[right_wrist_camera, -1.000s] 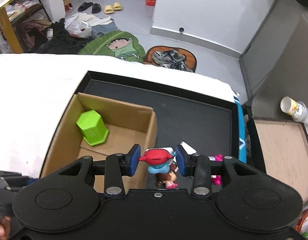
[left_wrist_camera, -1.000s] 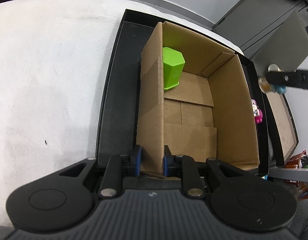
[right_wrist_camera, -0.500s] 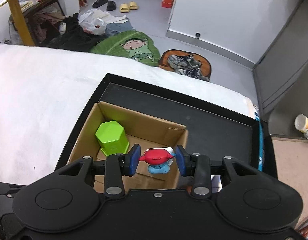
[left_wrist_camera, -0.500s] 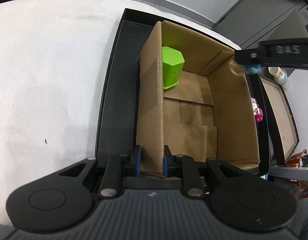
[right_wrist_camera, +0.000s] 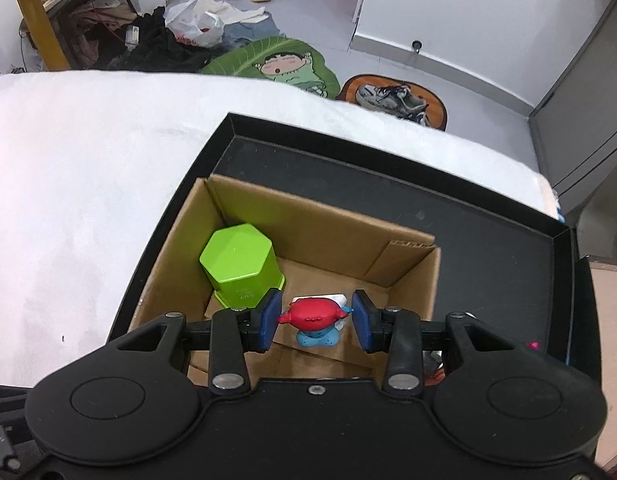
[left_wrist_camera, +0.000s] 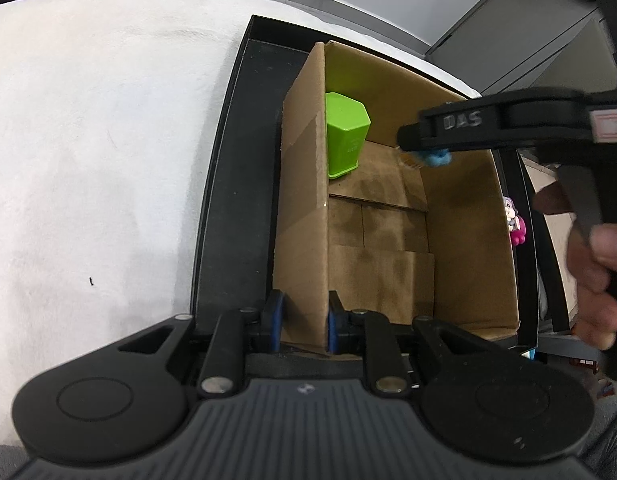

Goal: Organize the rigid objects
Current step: 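Carry the red crab figure with the right gripper into the box and release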

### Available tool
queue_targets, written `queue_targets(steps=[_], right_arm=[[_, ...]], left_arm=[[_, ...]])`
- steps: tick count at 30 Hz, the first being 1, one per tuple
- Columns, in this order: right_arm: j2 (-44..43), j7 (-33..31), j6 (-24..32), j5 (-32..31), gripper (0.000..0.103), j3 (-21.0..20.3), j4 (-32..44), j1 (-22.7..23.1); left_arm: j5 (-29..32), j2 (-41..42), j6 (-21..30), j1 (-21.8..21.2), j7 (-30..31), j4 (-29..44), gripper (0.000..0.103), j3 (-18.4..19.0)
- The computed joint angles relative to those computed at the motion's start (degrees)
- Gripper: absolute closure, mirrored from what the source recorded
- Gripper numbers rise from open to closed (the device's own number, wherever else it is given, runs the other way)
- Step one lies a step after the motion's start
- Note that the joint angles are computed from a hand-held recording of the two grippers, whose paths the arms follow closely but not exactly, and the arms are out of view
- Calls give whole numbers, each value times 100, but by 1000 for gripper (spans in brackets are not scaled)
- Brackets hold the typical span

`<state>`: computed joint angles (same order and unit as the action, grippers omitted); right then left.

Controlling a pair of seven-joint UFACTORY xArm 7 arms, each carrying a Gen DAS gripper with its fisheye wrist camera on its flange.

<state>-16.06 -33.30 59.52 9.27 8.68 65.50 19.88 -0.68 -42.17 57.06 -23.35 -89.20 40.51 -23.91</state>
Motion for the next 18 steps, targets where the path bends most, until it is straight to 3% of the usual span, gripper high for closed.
queue_targets(steps=[10,18], right_arm=[[65,136,-129,-38,64,26,-210,2],[39,200,-62,227,58,-84,-91,-35]], left_arm=[[-8,-17,-10,-17,44,-20,83,25],[16,3,52,-3,48,21,83,4]])
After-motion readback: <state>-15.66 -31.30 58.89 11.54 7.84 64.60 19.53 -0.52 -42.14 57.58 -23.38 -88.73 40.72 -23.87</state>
